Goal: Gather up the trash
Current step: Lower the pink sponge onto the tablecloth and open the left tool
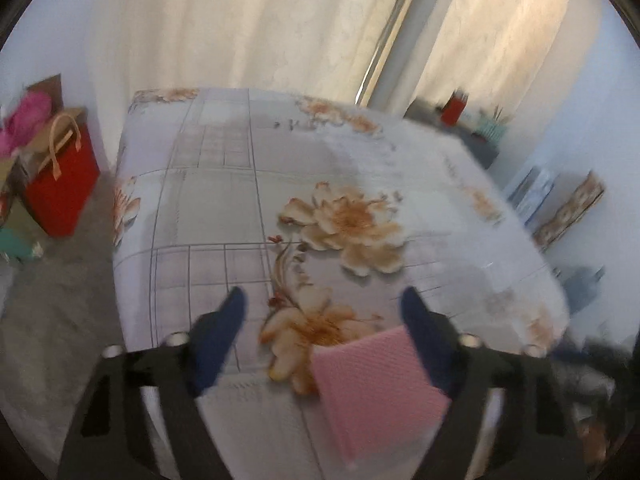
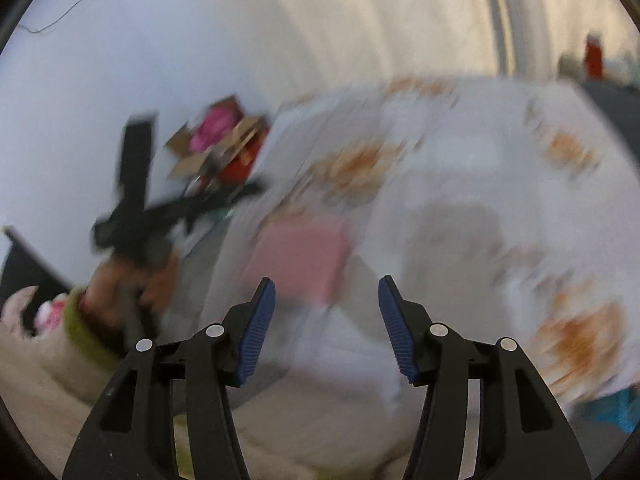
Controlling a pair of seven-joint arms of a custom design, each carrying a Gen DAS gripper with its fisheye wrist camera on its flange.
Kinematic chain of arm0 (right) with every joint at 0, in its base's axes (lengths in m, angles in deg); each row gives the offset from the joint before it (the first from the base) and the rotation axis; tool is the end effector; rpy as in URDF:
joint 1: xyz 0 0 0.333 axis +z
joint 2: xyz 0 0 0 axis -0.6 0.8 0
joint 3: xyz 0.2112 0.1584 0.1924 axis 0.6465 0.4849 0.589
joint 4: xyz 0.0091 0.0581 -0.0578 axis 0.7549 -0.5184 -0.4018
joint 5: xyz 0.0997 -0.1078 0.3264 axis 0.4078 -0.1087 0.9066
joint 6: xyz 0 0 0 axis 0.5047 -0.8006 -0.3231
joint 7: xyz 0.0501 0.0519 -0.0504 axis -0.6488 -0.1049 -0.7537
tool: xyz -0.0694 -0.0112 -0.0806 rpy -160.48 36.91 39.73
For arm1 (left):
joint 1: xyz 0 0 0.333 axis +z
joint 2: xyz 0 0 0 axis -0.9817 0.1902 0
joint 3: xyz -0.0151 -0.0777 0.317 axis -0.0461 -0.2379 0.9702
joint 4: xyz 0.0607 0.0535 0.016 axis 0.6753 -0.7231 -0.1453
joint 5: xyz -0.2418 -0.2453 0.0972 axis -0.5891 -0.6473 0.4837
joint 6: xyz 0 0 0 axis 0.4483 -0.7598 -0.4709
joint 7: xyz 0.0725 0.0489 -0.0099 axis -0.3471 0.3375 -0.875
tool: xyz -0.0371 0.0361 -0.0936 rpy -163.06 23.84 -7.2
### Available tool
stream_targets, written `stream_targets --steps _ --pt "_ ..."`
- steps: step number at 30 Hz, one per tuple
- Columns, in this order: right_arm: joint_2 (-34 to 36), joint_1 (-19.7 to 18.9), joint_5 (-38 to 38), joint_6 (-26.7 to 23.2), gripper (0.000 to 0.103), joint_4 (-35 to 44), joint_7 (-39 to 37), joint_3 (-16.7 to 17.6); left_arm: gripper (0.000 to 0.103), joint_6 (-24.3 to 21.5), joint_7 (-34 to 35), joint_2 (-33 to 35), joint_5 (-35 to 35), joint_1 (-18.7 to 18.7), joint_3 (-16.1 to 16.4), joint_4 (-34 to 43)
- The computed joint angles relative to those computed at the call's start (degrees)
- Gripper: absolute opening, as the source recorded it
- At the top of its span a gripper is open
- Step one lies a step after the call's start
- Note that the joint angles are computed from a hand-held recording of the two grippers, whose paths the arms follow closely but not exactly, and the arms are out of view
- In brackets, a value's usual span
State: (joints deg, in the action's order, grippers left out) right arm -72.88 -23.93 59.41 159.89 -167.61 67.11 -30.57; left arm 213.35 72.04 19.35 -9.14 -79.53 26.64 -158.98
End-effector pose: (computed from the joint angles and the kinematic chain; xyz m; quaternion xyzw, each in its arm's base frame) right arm 0.4504 0.0982 0.6048 -0.6982 0.6080 -0.0144 0.3777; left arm 0.5870 -0.0953 0.5382 -0.5840 0.7303 -0.3418 0.0938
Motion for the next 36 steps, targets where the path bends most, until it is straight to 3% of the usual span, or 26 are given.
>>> stream_targets --steps 2,4,6,9,11,17,20,22,27,31,36 --pt "2.3 1.5 3.2 -3.7 0.025 0.3 0.4 -0.2 0.052 -2.5 -1.2 2.1 3.0 -0.2 0.1 2.1" --pt "5.1 2.2 4.8 -5.0 0.017 1.3 0.4 0.3 0.035 -4.1 -1.7 2.9 5.4 -0.3 -0.2 2.4" --pt "7.8 2.2 6.4 -6.5 0.011 3.0 0.7 0.4 0.025 -5.3 -2.6 2.7 7.5 -0.3 -0.3 1.7" --pt "11.1 1.4 5.3 -5.9 0.008 6.0 1.4 1.3 0.018 -7.2 -1.6 0.7 5.7 0.5 -0.3 -0.6" --pt "12.8 0.8 3.0 -4.6 0.004 7.9 2.4 1.8 0.018 -6.7 -3.1 -1.2 4.9 0.7 0.5 -3.1" --pt "15.2 -0.5 2.5 -2.4 0.004 10.7 3.1 1.8 0.018 -12.2 0.3 -4.3 -4.9 1.7 2.6 -5.8" --pt "13.2 -0.7 2.3 -1.0 0.004 8.7 2.9 2.0 0.026 -12.5 -0.3 -5.3 -6.0 1.3 3.4 -6.4" --pt "11.2 -0.8 2.1 0.9 0.008 6.2 2.6 1.9 0.058 -12.0 -1.4 -6.1 -7.5 0.9 3.7 -6.6" --pt "5.6 -1.7 -2.0 5.5 0.027 0.0 6.0 1.9 0.087 -12.0 -2.8 -5.4 -7.8 -1.2 2.8 -4.4" --pt "2.3 -2.5 -4.0 7.8 0.035 -3.5 9.2 1.4 0.09 -9.4 -7.0 -4.3 0.7 -4.1 0.6 -3.5" --pt "0.3 -2.6 -5.0 9.9 0.04 -6.0 11.4 0.7 0.09 -3.9 -17.5 -2.7 17.1 -6.9 -0.7 -4.1"
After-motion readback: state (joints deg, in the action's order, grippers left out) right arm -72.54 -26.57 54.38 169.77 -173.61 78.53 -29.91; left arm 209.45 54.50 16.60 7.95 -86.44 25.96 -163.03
